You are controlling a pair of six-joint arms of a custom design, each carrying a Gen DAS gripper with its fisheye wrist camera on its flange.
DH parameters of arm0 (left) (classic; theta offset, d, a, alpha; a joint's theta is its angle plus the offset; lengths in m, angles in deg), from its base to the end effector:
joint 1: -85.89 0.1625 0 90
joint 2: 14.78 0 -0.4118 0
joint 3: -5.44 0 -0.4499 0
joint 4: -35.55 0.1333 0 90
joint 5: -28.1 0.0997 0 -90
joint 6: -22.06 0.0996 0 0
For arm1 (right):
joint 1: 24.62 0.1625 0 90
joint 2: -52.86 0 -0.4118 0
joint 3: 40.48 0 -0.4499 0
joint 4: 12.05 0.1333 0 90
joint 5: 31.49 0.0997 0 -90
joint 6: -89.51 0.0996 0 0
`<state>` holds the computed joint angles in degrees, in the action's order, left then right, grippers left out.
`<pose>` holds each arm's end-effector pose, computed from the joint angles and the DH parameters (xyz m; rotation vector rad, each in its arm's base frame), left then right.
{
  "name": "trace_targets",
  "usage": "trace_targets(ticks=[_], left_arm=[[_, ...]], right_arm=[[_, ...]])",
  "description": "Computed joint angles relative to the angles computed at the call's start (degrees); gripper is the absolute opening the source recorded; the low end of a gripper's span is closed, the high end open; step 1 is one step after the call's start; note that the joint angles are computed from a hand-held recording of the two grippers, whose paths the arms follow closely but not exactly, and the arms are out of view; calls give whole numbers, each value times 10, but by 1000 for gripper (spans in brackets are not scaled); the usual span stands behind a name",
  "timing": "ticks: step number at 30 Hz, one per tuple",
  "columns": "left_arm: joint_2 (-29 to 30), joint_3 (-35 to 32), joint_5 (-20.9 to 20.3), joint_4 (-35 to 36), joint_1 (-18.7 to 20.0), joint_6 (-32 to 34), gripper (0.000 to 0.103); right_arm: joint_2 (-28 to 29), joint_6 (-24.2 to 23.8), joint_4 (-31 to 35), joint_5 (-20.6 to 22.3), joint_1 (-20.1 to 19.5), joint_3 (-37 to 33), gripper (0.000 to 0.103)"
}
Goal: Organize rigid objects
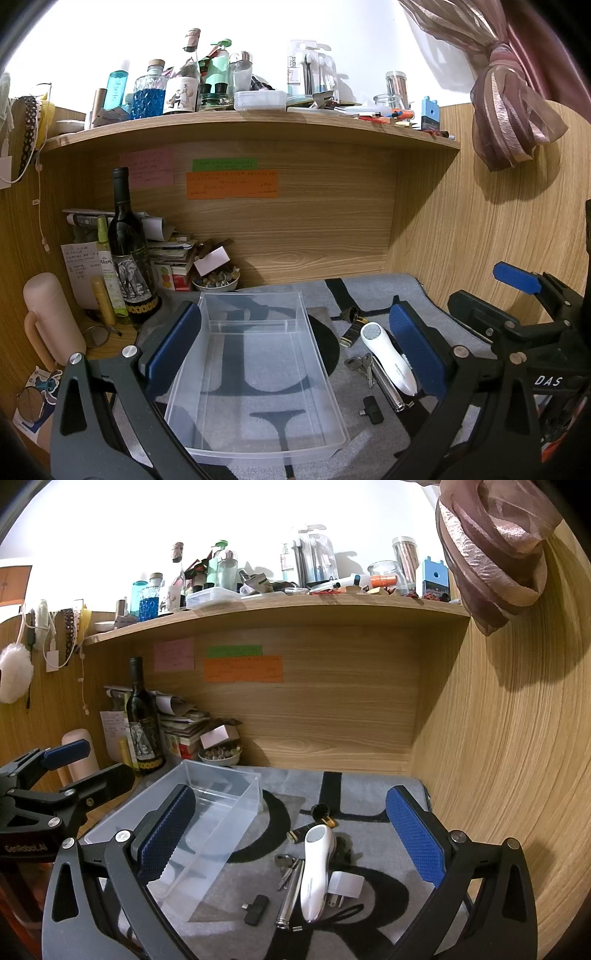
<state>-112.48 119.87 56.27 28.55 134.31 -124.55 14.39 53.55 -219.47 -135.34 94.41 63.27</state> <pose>-0.1035 -0.4498 0.3349 0.3529 1.8681 -1.4998 0.4102 -0.5136 0.0294 1.2588 -2.2622 1.2431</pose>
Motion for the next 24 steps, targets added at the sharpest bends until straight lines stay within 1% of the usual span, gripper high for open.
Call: trace_targets(ticks=[24], left_arm=[[1, -1, 1, 1, 0, -3, 103]], right_arm=[[-1, 0, -2, 1, 1, 2, 103]])
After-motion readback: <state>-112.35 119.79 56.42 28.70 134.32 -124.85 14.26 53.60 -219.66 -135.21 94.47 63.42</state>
